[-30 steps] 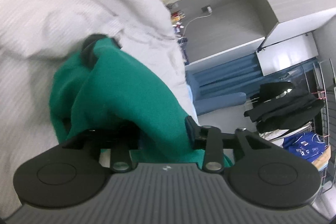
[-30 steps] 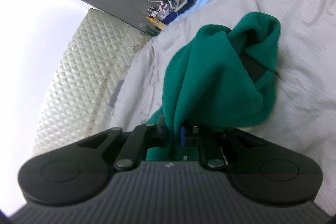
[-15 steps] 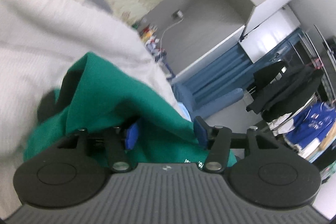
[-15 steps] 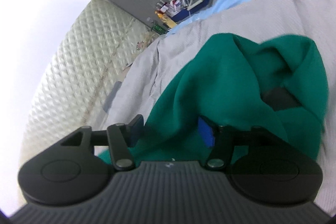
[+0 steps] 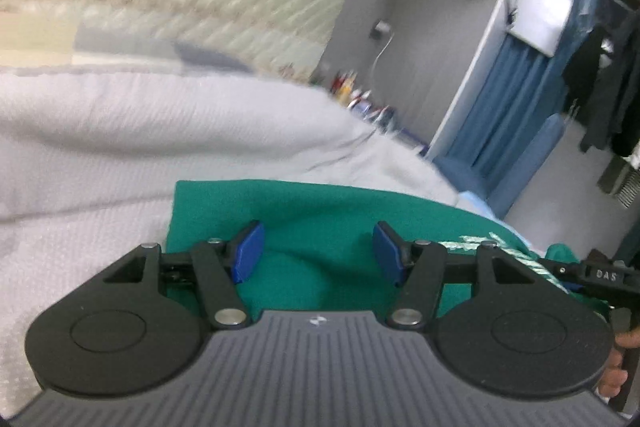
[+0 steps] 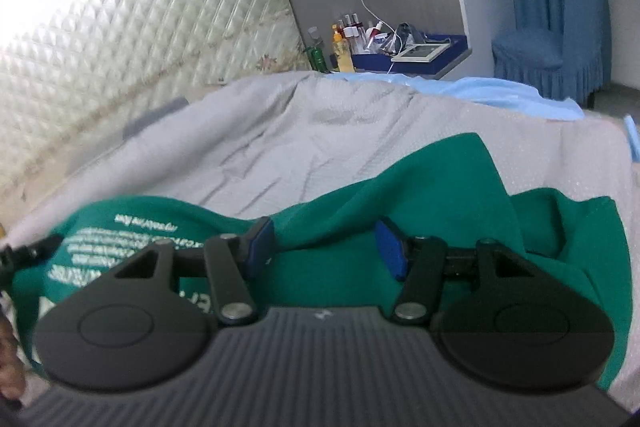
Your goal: Fold large clothes
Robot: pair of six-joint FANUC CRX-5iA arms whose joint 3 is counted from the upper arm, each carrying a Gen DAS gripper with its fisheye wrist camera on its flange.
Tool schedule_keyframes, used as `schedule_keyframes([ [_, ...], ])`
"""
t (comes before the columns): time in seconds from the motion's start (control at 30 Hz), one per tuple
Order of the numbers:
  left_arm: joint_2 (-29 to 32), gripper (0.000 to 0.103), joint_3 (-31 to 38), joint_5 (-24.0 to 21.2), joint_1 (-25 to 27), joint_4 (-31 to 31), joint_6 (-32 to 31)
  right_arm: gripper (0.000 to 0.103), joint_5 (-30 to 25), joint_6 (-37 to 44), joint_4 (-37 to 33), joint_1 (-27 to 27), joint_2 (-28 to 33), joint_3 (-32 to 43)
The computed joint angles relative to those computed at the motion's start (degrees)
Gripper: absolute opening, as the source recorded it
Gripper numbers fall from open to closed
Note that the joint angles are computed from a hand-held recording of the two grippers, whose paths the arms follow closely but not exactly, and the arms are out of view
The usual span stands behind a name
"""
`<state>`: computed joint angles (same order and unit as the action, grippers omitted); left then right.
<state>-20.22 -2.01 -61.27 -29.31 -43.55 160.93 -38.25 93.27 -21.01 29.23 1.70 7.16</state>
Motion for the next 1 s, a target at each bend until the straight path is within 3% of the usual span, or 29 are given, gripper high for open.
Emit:
schedule_keyframes([
  [0.13, -2.3, 0.066, -4.3, 5.3, 9.1, 10.1, -3.8, 0.058, -0.7, 1.6, -1.8, -1.0, 1.1, 1.1],
  [0.23, -3.5, 0.065, -5.4, 7.0, 10.7, 11.8, -4.6, 0.058, -1.3, 2.5, -3.1, -1.6, 0.4, 1.1],
  [0.3, -3.4, 0.066, -4.2, 5.2, 8.4, 9.0, -4.0, 0.059, -2.0, 2.3, -3.1, -2.1, -0.7, 0.8],
  [0.6, -1.5, 0.07, 3.0, -6.5, -11.8, -12.2, -2.1, 0.059, 0.5, -4.6, 11.3, 0.9, -7.1, -6.3],
  [0.67, -0.8, 0.074, 3.7, -7.5, -14.3, -13.9, -3.2, 0.059, 0.6, -6.3, 15.2, 1.9, -7.3, -7.6],
  [0.9, 3.1, 0.074, 4.4, -8.3, -7.2, -3.1, -9.5, 0.063, -0.7, -3.8, 12.3, 0.9, -4.9, -6.2],
  [1.0, 3.3, 0.075, 2.6, -5.5, -3.0, 1.1, -9.8, 0.063, -1.3, -3.1, 10.6, 0.2, -3.5, -5.0],
])
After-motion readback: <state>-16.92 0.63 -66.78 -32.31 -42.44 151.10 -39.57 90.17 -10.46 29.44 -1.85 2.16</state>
